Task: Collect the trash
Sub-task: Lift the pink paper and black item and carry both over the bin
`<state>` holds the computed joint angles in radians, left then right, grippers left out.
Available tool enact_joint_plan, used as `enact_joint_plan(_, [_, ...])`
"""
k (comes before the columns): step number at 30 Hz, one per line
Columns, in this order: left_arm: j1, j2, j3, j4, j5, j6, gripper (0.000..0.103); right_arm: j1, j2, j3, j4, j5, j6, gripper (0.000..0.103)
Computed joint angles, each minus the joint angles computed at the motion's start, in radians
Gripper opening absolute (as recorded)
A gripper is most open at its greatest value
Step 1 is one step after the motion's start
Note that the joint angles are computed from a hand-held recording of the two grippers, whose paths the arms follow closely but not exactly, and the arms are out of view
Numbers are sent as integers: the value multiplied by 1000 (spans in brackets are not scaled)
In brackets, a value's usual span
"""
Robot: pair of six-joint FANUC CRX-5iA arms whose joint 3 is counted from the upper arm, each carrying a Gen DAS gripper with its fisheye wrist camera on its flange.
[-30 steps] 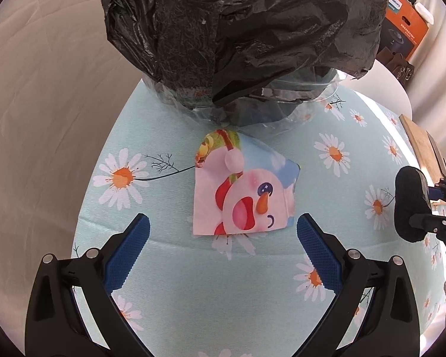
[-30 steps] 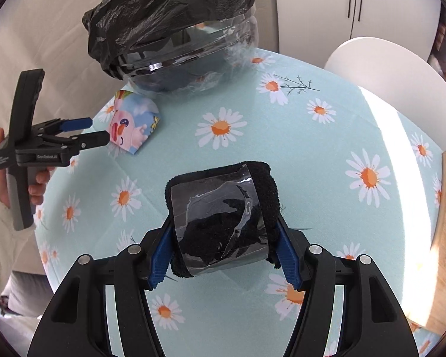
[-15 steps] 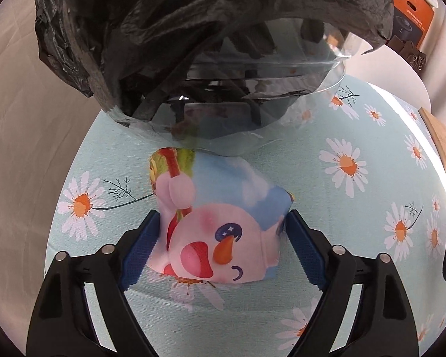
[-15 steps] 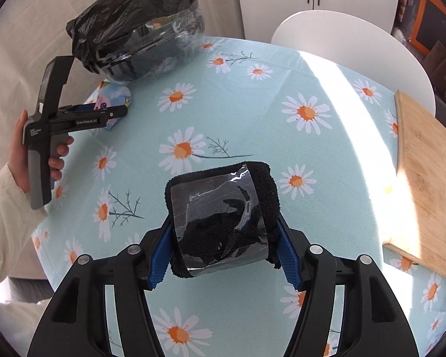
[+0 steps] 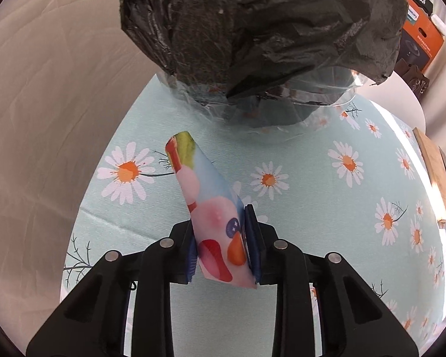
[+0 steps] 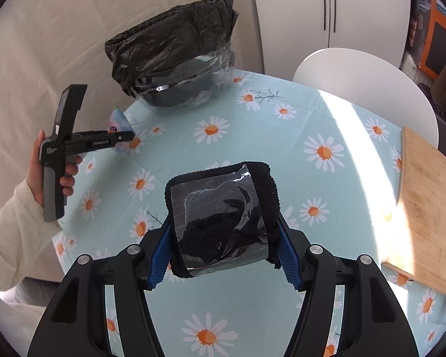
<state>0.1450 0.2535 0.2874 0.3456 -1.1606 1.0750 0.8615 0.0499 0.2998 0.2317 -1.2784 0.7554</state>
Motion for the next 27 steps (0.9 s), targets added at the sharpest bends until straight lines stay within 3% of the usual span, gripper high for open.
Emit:
enact_joint_plan(17, [117,-167,-2,-54,-1,-8,28,38,75,171,20,16,89,58])
enact_joint_plan(27, [179,-128,188,-12,-94,-34,29,29,160,340,65,16,137,58])
